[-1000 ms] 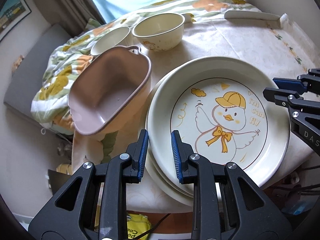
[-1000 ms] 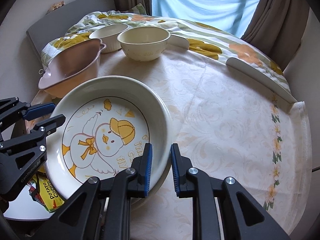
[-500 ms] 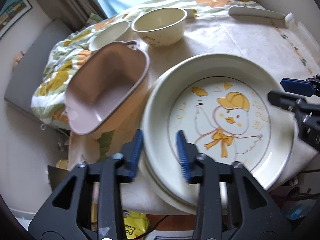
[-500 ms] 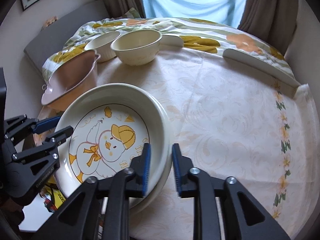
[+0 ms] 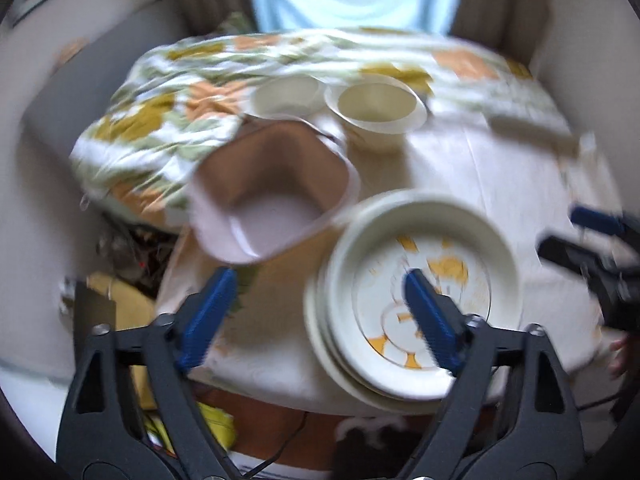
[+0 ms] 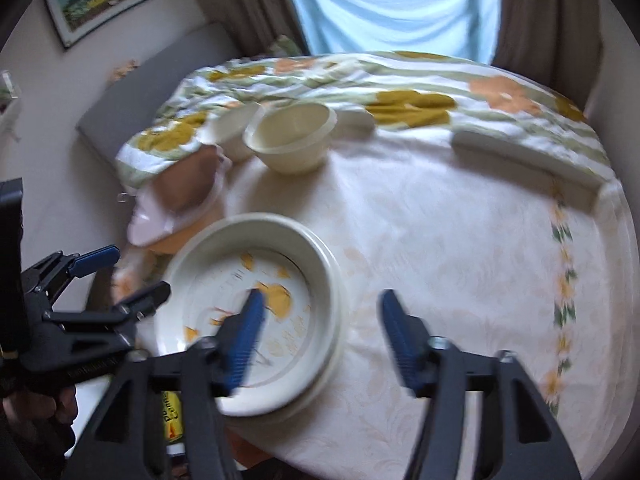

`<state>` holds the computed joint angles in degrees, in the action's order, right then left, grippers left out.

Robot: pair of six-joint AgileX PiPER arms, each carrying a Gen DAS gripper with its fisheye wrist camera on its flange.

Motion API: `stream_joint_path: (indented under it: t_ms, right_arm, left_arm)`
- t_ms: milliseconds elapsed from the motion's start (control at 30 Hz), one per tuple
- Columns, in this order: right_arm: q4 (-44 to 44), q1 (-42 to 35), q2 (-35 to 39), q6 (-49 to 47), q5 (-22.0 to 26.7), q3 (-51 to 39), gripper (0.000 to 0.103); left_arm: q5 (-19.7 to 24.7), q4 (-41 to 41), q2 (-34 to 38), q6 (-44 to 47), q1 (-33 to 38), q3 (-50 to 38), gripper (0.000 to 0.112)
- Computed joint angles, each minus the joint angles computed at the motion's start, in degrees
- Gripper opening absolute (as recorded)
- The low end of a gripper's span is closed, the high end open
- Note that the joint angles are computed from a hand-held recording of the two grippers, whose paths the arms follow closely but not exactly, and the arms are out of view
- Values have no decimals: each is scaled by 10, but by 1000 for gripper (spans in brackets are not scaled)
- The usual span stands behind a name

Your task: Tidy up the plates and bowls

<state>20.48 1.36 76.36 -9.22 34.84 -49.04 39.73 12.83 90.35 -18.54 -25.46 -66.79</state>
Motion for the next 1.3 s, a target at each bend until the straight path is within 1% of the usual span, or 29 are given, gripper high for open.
stream_joint_path:
  t_ms: [33,67,100,167,200,267,333,367,433,500,533,600,633,667,700,767,833,867,933,967,1000,1033,1067,1100,1133,1200,1300]
  right_arm:
    - [28,-7,2,-36,8,-16,101]
    - [52,-11,7,-64,10,-28,102]
    - [74,-13,18,-90,16,-49,102]
    - [64,-3,49,-89,32,-94,102]
    - [52,4,69,-82,46,-121,102]
    - [53,15,119,-89,80,-182,102]
    - [55,27,156,-91,85,-220,102]
    - [39,39,181,-74,89,-247,102]
    - [24,56,238,-53,115,-306,102]
    - [25,64,278,-49,130,-340,102]
    - [28,70,310,-45,146,-370,102]
    - [43,72,352,-48,166,-407,102]
    - [44,75,373,-47,174,-427,102]
    - [40,77,389,-44,183,-446,102]
    - [37,81,410,-40,192,-469,101]
    - [44,84,442,-35,208,-505,95]
    - [44,89,478,-27,230,-549,83]
    - [37,94,495,-22,241,-572,80]
    - [30,100,522,-17,258,-606,62]
    - [28,101,529,-17,264,-615,58]
    - [28,101,537,-16,269,-624,54]
    - [32,101,542,-17,271,-627,46]
    - [34,100,546,-18,274,-632,41]
    - [33,101,551,-17,278,-638,29]
    - [33,101,555,-16,283,-642,22]
    - [28,101,555,-14,284,-641,15]
    - [27,100,547,-14,274,-628,15]
  left_arm:
    - [2,-7,-8,-13,17,-5,103]
    - [-1,-22,-14,-14,33,-6,103]
    - [-4,-55,-17,3,58,-10,103]
    - [7,-91,-4,18,94,-31,103]
    - [15,-103,6,22,111,-42,103]
    - [15,-128,21,37,139,-54,103]
    - [18,-150,44,46,163,-69,103]
    - [21,-161,57,50,172,-75,103]
    - [15,-188,80,64,185,-79,103]
    - [18,-203,113,76,194,-96,103]
    - [18,-207,125,80,196,-102,103]
    - [13,-222,147,93,202,-110,102]
    - [13,-229,160,99,203,-118,101]
    - [13,-232,171,104,204,-125,96]
    - [18,-233,184,109,205,-136,87]
    - [31,-236,210,116,206,-158,77]
    - [43,-254,240,130,212,-185,72]
    - [47,-259,250,136,213,-193,66]
    - [57,-262,269,145,216,-213,56]
    - [63,-263,278,148,216,-223,46]
    - [67,-266,287,151,217,-233,40]
    - [71,-271,294,158,218,-240,36]
    - [76,-272,299,162,218,-246,32]
    - [79,-275,302,167,218,-251,26]
    - [81,-279,304,172,219,-253,25]
    - [79,-276,305,174,218,-256,25]
    - [81,-279,305,184,219,-261,25]
